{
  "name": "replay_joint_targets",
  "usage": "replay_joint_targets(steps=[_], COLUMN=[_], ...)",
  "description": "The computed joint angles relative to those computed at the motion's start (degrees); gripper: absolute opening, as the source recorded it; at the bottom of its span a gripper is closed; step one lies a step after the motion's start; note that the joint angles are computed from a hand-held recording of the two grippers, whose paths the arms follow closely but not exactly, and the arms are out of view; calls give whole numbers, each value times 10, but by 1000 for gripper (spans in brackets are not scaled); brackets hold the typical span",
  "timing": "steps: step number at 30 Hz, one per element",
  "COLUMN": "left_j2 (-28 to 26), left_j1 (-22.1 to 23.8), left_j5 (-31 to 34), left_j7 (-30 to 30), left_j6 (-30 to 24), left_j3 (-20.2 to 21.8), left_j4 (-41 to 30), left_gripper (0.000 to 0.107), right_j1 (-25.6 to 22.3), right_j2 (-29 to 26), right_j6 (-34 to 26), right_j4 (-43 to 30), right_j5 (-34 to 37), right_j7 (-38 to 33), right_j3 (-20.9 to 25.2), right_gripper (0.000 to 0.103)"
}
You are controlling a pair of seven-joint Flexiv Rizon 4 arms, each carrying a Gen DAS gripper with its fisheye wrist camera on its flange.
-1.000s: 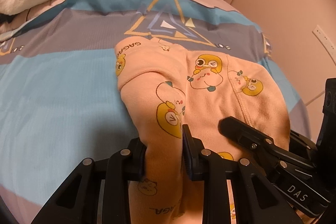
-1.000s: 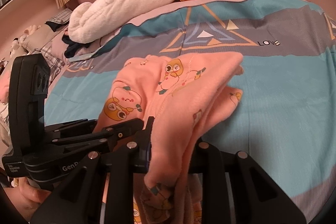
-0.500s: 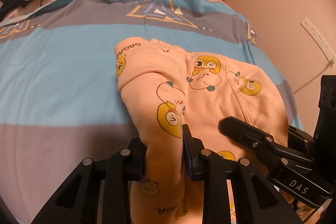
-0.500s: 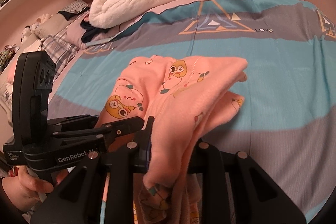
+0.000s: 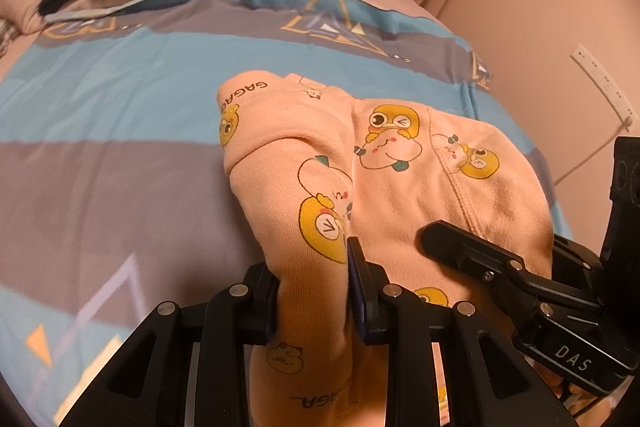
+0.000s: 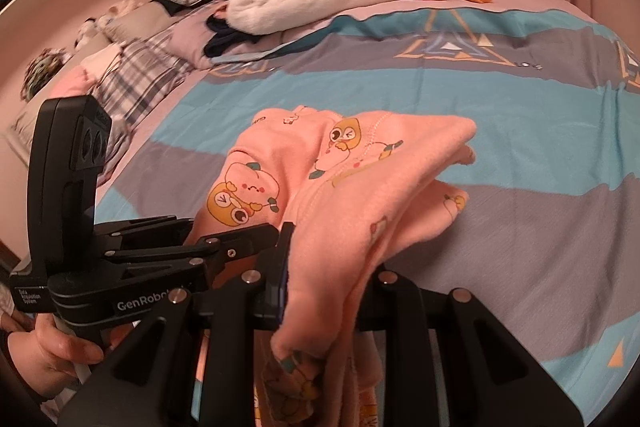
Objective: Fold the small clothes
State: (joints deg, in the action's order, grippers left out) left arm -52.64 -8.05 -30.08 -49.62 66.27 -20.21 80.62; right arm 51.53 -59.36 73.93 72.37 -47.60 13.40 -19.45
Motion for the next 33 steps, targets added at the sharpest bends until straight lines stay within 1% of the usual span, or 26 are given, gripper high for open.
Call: replay_joint_targets(steps=[5, 8, 13, 16, 20, 22, 27, 33], left_j2=[36, 52, 78, 86, 85, 83, 76, 63], left_j1=[36, 56, 88, 102, 121, 135, 164, 182], left_j5=[-22, -34, -44, -41, -36, -31, -13, 4], left_j7=[15, 20, 21, 19, 13, 17, 24, 28], left_j6=[51, 80, 125, 149, 164, 174, 182, 181], left_j3=[-24, -37, -56, -67, -87, -104, -138, -161], left_j4=[77, 111, 159, 177, 187, 193, 202, 192], left_gripper=[27, 27, 27, 27, 27, 27, 27, 27], right_j1=[-5, -11, -21, -20, -14, -11, 1, 5], right_j2=[-22, -44, -91, -109, -131, -134, -118, -115], right_j6=[-5, -21, -52, -57, -75, -88, -95, -111], right_j4=[-46, -94, -195, -233, -279, -290, -266, -267], right_j5=[11, 28, 72, 95, 117, 124, 123, 113], right_j7=[-39, -88, -174, -212, -248, -257, -248, -231], right_j3=[29, 54, 96, 101, 100, 97, 78, 69], right_gripper=[24, 24, 24, 24, 24, 24, 24, 24])
